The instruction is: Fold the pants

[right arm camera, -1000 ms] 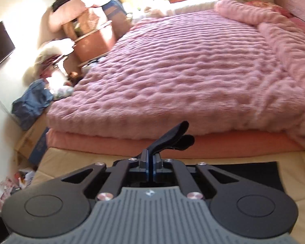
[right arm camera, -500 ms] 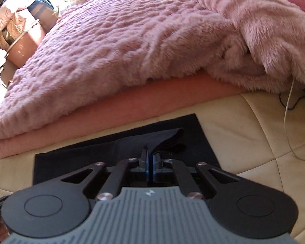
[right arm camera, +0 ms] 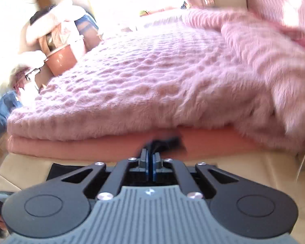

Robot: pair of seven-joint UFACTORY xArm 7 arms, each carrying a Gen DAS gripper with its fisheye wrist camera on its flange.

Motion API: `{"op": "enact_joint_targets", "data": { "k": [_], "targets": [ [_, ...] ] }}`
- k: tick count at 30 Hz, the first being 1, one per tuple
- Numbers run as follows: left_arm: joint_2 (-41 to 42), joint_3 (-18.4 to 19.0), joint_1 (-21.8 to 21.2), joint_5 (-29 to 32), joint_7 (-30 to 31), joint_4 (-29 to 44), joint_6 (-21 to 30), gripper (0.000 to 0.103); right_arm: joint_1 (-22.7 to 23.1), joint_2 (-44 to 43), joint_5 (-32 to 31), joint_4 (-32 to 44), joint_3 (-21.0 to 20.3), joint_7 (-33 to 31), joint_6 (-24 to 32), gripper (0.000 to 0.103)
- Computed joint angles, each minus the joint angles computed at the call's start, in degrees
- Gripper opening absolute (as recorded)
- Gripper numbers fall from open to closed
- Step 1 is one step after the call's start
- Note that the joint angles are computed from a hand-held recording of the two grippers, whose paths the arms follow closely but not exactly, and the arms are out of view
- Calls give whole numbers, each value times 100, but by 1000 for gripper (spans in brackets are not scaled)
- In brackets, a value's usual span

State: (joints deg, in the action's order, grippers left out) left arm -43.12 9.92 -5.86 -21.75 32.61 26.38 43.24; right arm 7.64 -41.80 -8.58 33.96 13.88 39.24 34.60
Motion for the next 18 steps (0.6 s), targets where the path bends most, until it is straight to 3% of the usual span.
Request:
{"op": "enact_joint_targets", "data": {
  "k": [2, 7, 15, 16, 18],
  "targets": [
    [-16, 11, 9, 0, 11, -4, 20, 21, -71, 250, 8, -129, -16, 34, 423, 0],
    [54, -20, -6, -28, -8, 16, -17, 21, -149, 383, -92, -573, 19, 395, 127, 0],
    [3, -39, 48, 2, -123, -43, -60, 31, -214, 587, -731, -507, 307, 688, 291, 0],
    [2, -43, 63, 12, -151, -34, -53, 33, -213, 547, -806, -490, 354, 741, 416, 2],
    [-21, -51, 110, 39, -236, -15, -21, 37, -321, 569, -1069, -350, 519, 917, 775, 19]
  ]
}}
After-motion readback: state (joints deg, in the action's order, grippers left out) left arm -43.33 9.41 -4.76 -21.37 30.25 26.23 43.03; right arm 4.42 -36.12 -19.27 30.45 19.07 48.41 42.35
